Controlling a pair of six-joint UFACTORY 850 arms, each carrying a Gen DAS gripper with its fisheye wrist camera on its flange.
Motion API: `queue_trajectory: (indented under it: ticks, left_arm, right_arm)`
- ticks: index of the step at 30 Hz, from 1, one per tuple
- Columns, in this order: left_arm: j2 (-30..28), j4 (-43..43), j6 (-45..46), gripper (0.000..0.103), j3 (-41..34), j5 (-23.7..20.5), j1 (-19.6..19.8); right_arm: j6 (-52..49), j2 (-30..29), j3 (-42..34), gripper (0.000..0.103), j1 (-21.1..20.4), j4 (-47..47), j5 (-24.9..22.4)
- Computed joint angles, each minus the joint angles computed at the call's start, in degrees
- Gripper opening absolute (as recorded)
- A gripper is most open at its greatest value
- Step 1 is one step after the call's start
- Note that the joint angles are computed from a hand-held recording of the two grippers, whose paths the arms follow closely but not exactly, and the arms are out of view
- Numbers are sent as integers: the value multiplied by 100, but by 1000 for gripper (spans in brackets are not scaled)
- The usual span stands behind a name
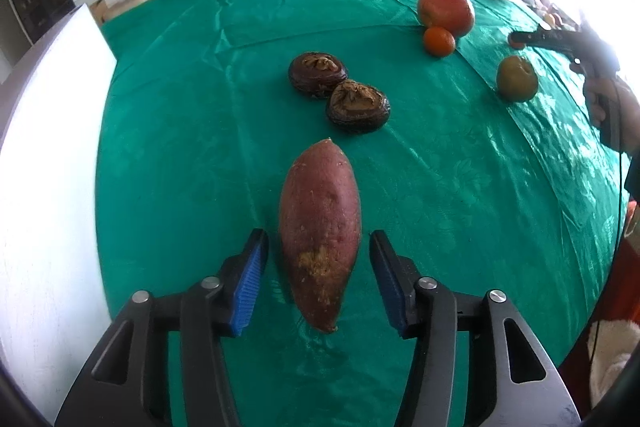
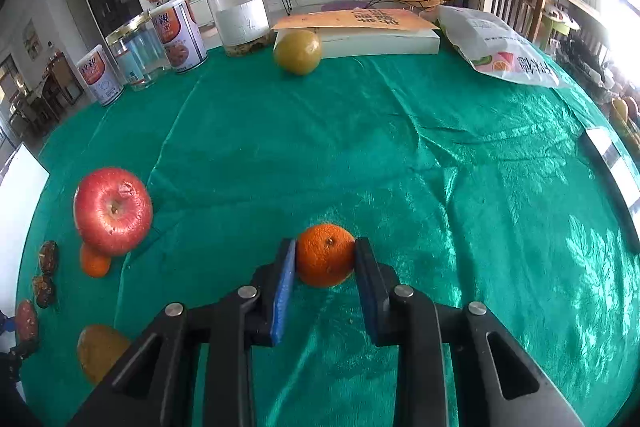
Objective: Organize fruits
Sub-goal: 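Grasp the tangerine with the right tool while the left tool lifts the sweet potato, then lower both fruits into the white box and open both tools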
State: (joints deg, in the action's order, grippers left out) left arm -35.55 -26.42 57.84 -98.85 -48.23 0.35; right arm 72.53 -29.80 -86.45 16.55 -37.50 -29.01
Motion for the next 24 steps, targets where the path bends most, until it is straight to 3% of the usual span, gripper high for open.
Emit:
queue_trajectory:
  ticks: [3,4,6,9,11,13,14,17,20,24]
  left_arm:
    - [0,-301,104,70,-20,-171,87]
    - [30,-343,172,76,27,-138,80]
    - [112,-241,266,80,169,47,-10]
    - [205,-45,103,66,322,387,-142]
    - [133,-124,-31,64,220,349,-151]
    - [144,98,-240,42,269,606,-191]
    - [123,78,-287,42,237,544,-169]
    - [152,-453,-498,41,159,-107,70]
    - [502,-1861,-144,41,402,-1331,638]
    - [1107,-2663,-16,42,723,-2007,1356]
  right_arm:
    - [621,520,636,29,113,-370,368]
    - [806,725,875,29,165,-447,519]
    - [1187,1067,1285,29,272,-625,776]
    - [1510,1401,1668,29,468,-726,963]
    - [1574,1526,1821,29,608,-684,1028]
    - [1365,1568,1860,29,721,-395,1036]
    - [1196,1570,1849,29,770,-219,1053]
    - [397,1449,1630,29,983,428,1053]
    - [-1402,934,1105,29,1282,2084,1219]
    - [-3800,-45,-240,29,1715,4482,1192]
